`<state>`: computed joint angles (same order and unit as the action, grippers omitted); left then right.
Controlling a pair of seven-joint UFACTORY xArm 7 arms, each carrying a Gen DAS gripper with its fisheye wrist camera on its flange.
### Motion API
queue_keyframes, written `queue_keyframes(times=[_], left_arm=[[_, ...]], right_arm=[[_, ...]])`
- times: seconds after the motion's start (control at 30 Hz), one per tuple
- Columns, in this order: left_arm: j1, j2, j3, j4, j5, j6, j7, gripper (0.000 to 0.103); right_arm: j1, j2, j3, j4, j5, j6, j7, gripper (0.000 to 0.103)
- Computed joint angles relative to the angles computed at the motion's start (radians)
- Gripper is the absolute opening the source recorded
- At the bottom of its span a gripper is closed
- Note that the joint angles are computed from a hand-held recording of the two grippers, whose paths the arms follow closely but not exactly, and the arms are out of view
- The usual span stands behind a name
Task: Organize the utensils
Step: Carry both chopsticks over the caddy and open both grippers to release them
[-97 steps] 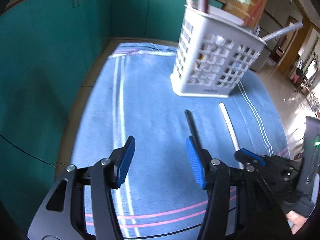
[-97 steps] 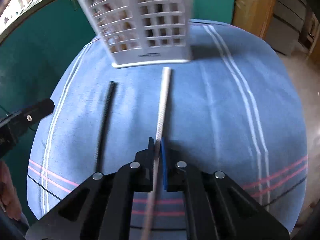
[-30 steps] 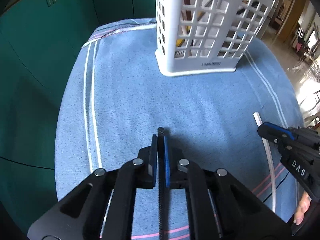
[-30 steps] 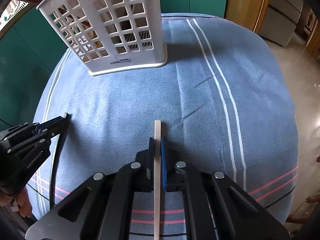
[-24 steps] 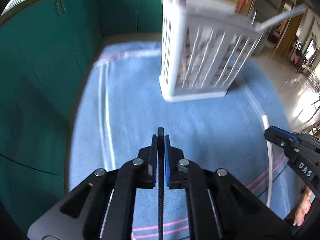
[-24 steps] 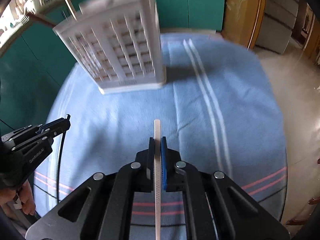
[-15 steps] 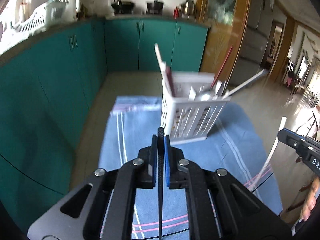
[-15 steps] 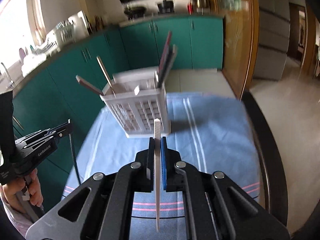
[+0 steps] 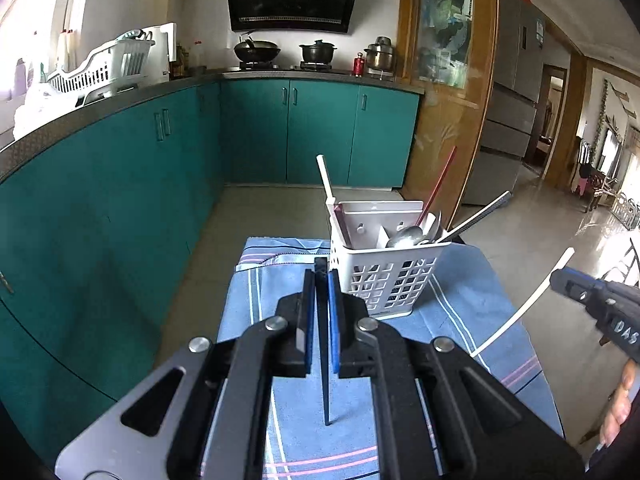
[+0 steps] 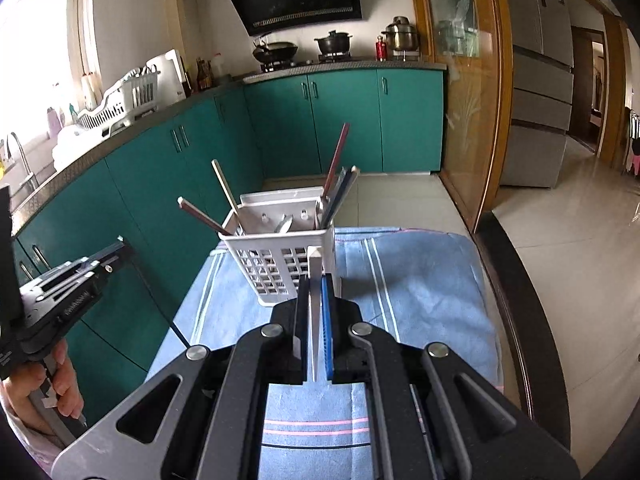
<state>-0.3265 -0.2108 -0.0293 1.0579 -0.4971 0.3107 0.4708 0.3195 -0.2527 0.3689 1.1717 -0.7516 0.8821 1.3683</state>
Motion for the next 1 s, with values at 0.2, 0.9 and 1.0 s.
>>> queue_keyframes(times=[0.2, 0.9, 1.0], left_arm=[[-0.009, 0.008, 0.025, 0.054, -0.078, 0.048, 0.049, 0.006], [0.055, 0.237, -0.089, 0.544, -0.149, 0.010, 0.072, 0.006], [0.055, 0.277, -0.114, 0.560, -0.093, -0.049, 0.048, 0.006]], right_arm=[[-0.008, -0.013, -0.006, 0.000, -0.013, -0.024, 0.006, 0.007], [-0.009, 0.163, -0.031, 0.372, -0.456, -0.003, 0.059, 0.007], [0.017, 0.209, -0.067, 0.406, -0.509, -0.005, 0.073, 0.007]])
